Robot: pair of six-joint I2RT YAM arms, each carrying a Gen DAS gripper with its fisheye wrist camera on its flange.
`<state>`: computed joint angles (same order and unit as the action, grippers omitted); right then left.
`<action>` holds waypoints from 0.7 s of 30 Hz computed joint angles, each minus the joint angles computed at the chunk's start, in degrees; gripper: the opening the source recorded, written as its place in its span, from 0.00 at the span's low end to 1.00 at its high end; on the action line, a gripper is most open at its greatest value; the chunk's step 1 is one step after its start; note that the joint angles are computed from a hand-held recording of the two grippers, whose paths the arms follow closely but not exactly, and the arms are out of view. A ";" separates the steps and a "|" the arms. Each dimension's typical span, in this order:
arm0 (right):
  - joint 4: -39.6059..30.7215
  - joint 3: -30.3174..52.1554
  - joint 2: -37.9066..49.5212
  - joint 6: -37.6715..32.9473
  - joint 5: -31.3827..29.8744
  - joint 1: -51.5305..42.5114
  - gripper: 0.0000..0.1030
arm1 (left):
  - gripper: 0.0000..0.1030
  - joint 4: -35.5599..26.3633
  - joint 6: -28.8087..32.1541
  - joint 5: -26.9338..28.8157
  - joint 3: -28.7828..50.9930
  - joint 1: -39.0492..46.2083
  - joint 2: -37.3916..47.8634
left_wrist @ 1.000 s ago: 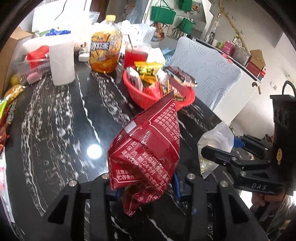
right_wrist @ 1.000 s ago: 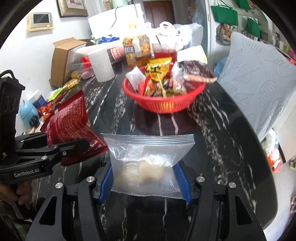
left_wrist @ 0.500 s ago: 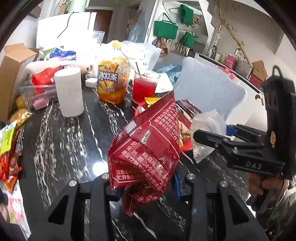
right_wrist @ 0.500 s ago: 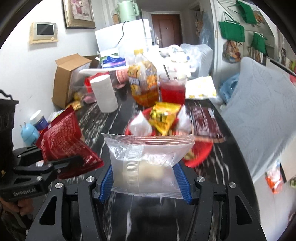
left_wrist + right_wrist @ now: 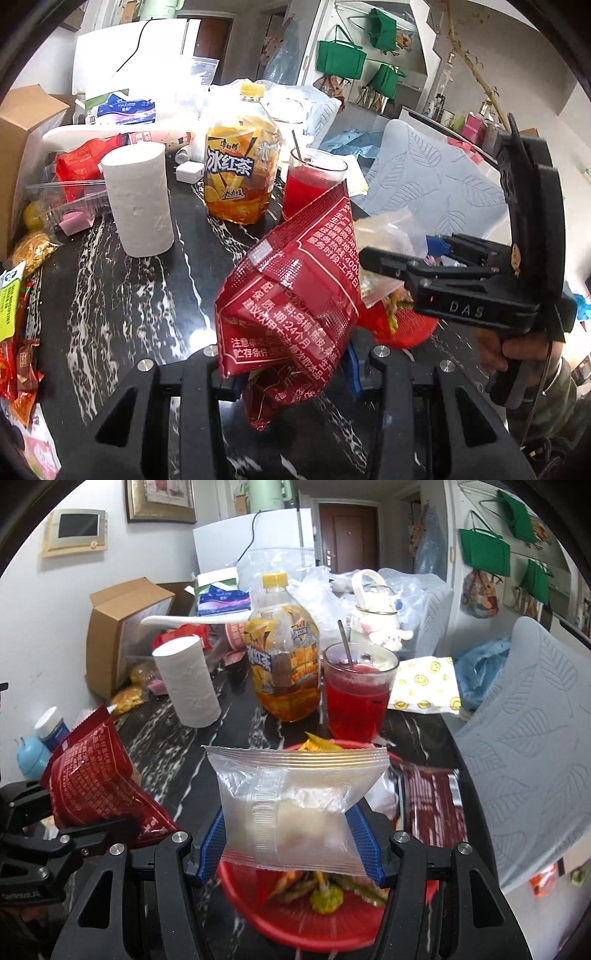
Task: Organize snacks
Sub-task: 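Open the right tool to drop the clear bag into the basket while the left holds the red packet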
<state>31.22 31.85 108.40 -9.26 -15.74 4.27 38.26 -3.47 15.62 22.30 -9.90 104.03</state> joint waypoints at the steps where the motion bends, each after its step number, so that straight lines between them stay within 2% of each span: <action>1: -0.26 0.76 0.77 -0.09 0.09 0.04 0.60 | 0.38 -0.02 0.07 -0.01 0.72 0.07 0.64; 8: -1.03 3.74 4.42 -0.18 0.78 0.02 0.61 | 0.38 -1.07 0.55 -0.58 3.63 -0.56 3.31; 10: -1.13 4.05 4.93 -0.17 1.28 0.05 0.68 | 0.38 -1.27 0.50 -0.56 4.06 -0.69 3.83; 12: -0.52 3.93 5.22 -0.29 1.73 0.18 0.84 | 0.38 -1.40 0.50 -0.65 4.10 -0.75 3.85; 21: 2.41 -0.15 1.52 -0.01 1.24 -0.75 0.84 | 0.38 -2.64 0.35 -2.25 2.08 -1.89 -0.44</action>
